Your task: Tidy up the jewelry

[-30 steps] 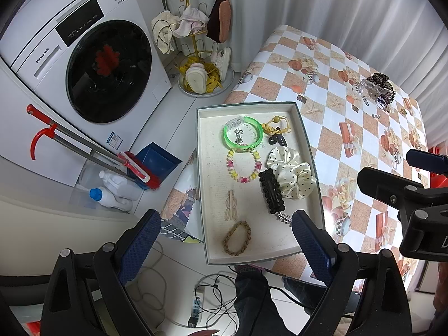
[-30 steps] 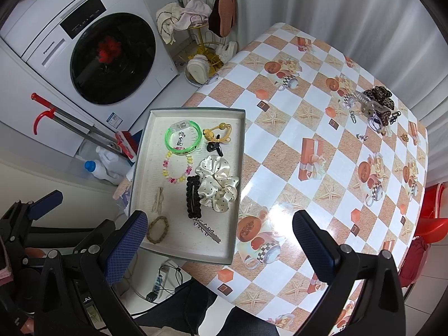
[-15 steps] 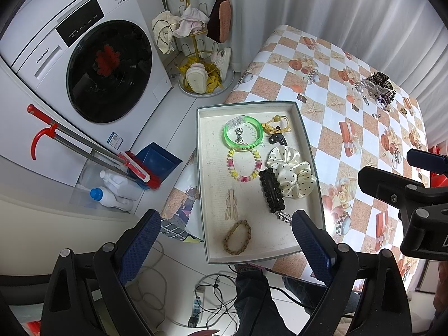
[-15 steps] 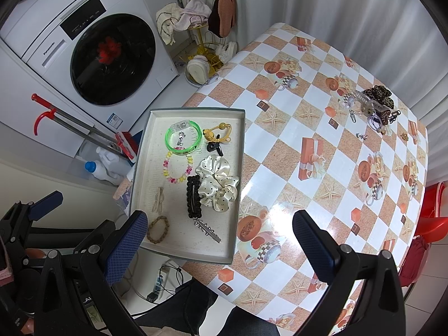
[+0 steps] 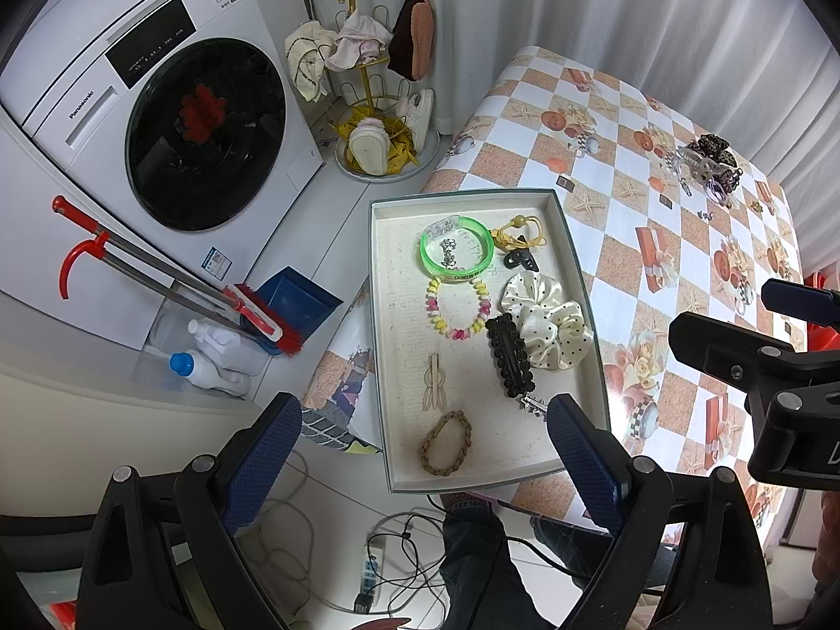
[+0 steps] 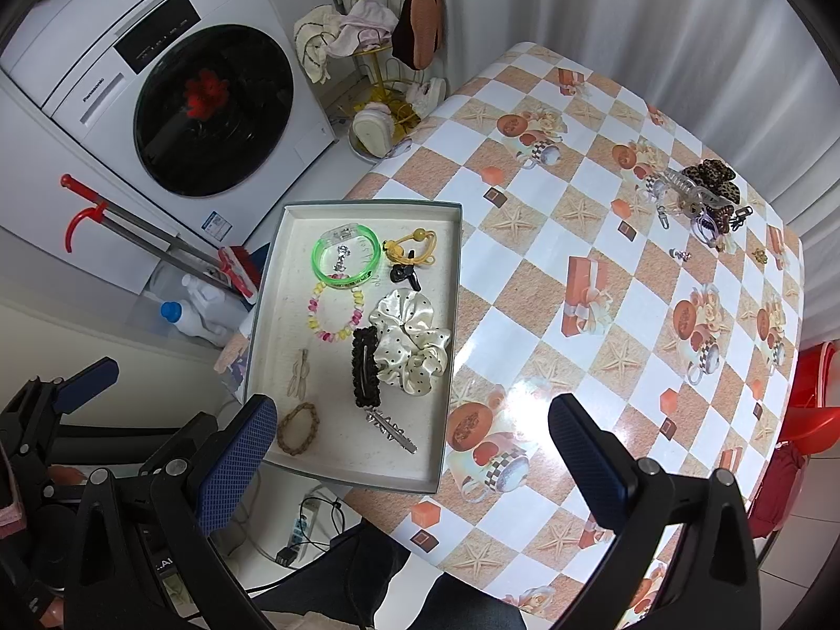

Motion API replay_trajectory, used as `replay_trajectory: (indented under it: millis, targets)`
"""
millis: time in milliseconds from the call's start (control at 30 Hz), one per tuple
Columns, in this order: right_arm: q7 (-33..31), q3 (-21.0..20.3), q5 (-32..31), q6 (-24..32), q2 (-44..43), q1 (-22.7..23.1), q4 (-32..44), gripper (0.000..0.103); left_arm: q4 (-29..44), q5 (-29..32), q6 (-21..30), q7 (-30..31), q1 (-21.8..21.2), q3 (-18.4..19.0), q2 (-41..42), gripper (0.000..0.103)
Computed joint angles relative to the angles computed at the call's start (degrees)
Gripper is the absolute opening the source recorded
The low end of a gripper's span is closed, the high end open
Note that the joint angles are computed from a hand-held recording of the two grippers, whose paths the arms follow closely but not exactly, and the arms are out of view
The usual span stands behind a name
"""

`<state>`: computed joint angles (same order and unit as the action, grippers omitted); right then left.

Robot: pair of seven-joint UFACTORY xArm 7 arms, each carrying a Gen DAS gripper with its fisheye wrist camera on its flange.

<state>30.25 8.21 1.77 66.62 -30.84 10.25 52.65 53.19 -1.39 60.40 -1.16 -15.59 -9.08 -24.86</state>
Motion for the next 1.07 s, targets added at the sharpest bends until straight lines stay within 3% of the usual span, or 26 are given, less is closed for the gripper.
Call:
replay_trajectory:
  millis: [1067]
  targets:
    - [0.5, 0.0, 0.4, 0.0, -0.3, 0.2, -0.4, 0.103, -1.2, 0.5, -1.2, -0.1, 0.8, 0.2, -0.5, 0.098]
